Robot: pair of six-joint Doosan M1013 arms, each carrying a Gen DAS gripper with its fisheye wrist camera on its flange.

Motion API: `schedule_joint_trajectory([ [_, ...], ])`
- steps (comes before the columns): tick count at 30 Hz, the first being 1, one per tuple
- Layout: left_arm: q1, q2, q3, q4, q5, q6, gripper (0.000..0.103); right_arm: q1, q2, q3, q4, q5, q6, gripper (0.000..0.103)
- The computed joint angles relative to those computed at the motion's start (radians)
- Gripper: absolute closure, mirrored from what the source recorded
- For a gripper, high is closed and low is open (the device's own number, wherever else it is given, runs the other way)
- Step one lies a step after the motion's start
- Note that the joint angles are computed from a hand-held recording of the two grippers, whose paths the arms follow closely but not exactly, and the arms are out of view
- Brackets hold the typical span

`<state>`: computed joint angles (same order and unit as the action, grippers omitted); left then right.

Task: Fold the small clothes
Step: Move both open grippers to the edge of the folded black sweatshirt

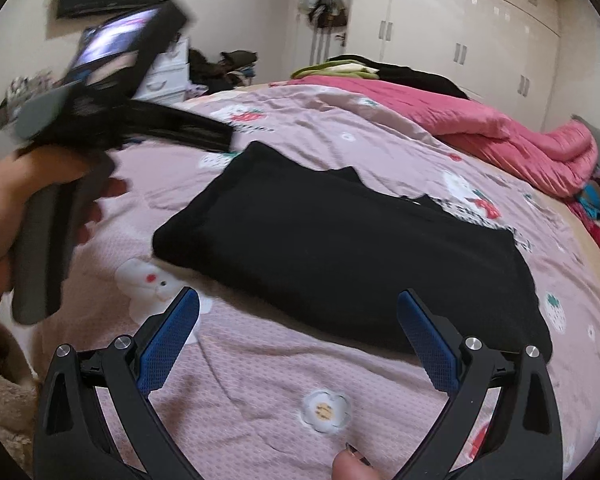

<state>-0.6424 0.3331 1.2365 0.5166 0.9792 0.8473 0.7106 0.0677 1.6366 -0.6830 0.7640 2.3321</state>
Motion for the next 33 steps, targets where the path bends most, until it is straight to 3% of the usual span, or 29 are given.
schedule_joint_trajectory([
  [9, 0.038, 0.053, -0.066, -0.148, -0.032, 0.111, 0.009, -0.002, 0.056, -0.036, 0.063, 0.004, -0.152, 0.005],
  [17, 0.054, 0.093, -0.120, -0.124, 0.014, 0.103, 0.009, -0.005, 0.122, -0.101, 0.001, 0.079, -0.220, 0.005],
  [33, 0.070, 0.117, -0.148, -0.142, 0.075, 0.125, 0.009, -0.015, 0.189, -0.162, 0.008, 0.084, -0.303, 0.005],
])
